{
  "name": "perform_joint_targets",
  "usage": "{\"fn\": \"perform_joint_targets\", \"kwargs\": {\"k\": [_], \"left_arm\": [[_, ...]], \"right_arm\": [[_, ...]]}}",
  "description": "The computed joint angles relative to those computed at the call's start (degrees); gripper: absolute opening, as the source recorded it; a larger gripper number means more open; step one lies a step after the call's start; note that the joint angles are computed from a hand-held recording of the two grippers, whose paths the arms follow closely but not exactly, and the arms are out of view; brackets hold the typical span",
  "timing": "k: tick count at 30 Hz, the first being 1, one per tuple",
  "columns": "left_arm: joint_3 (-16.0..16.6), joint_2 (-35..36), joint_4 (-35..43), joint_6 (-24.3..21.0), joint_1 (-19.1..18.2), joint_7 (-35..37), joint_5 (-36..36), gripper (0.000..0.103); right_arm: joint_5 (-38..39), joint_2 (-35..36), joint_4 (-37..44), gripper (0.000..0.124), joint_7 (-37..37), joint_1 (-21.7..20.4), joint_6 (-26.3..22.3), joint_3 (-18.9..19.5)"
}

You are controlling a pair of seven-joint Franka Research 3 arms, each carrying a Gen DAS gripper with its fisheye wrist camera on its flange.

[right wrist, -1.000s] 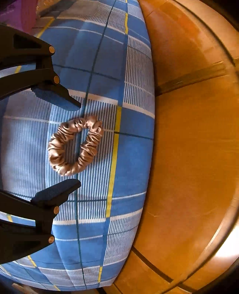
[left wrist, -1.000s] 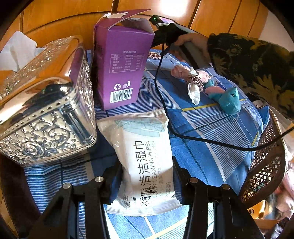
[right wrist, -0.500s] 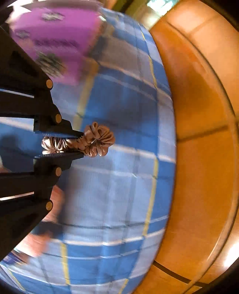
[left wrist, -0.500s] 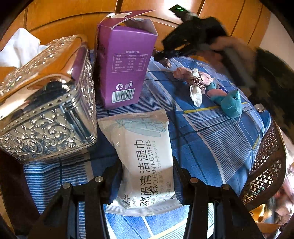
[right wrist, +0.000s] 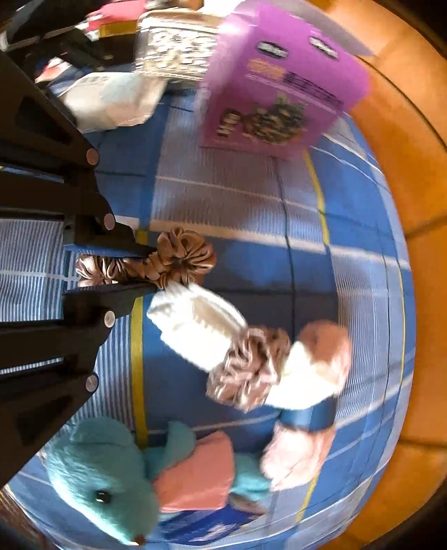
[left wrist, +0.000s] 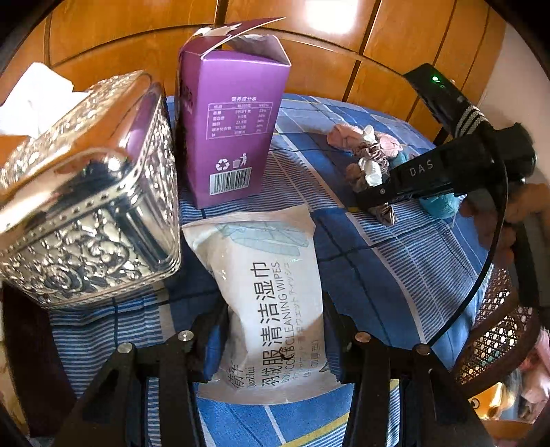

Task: Organize soft objects
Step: 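Carry the white wipes packet with the left tool into the gold tray and release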

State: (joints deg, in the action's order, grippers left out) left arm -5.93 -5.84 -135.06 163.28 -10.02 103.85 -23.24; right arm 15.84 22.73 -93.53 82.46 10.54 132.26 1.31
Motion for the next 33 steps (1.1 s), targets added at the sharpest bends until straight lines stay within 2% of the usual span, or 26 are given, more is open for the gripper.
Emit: {"fn": "perform_joint_targets", "kwargs": {"k": [3, 6, 8, 11, 14, 18, 21, 23, 28, 33], "left_arm": [[-0.6, -0.1, 0.8, -0.6, 0.1, -1.3, 2.7, 0.046], [-0.6, -1.0, 1.6, 0.3, -1.2, 0.9, 1.2, 0.046], [0.1, -1.1, 3.6, -0.2, -2.6, 4.1, -2.1, 0.046], [-0.1, 0.2, 8.3, -1.0, -3.3, 6.8, -3.8, 0.046], [-1.1, 4.7, 17.8, -5.5, -2.2, 6.2, -4.1, 0.046], [-2.7, 13.4, 32.9, -12.2, 0.9, 0.1, 1.0, 0.047], [-1.8, 19.0, 41.4, -12.5, 1.4, -9.3, 10.1, 0.047], [-0.7, 21.4, 45.9, -12.9, 2.8, -14.0, 13.4, 0.047], [2.5, 19.5, 44.4, -10.3, 7.1, -23.9, 20.9, 0.047], [4.2, 10.7, 30.9, -6.2, 13.4, -30.1, 24.3, 0.047]], "right_arm": [[1.1, 0.2, -0.1, 0.011, -0.2, -0.5, 0.3, 0.2], [5.2, 1.2, 1.0, 0.011, -0.1, -2.3, -1.0, 0.7], [6.8, 1.6, 1.5, 0.011, -0.2, -2.9, -1.7, 0.9], [6.8, 0.4, 0.5, 0.011, 0.4, -2.4, -1.7, 0.8], [6.3, 0.4, 0.6, 0.011, 0.4, -2.2, -1.7, 0.6], [4.3, 0.3, 0.3, 0.011, -0.2, -1.4, -0.8, 0.3], [2.5, 0.4, 0.3, 0.011, 0.2, -0.4, 0.1, 0.2], [0.8, 0.4, 0.2, 0.011, 0.0, 0.3, 0.4, 0.0], [-3.3, 0.3, -0.1, 0.013, 1.2, 2.2, 1.6, -0.4], [-5.1, 0.0, -0.7, 0.013, 1.7, 2.9, 2.7, -0.4]]}}
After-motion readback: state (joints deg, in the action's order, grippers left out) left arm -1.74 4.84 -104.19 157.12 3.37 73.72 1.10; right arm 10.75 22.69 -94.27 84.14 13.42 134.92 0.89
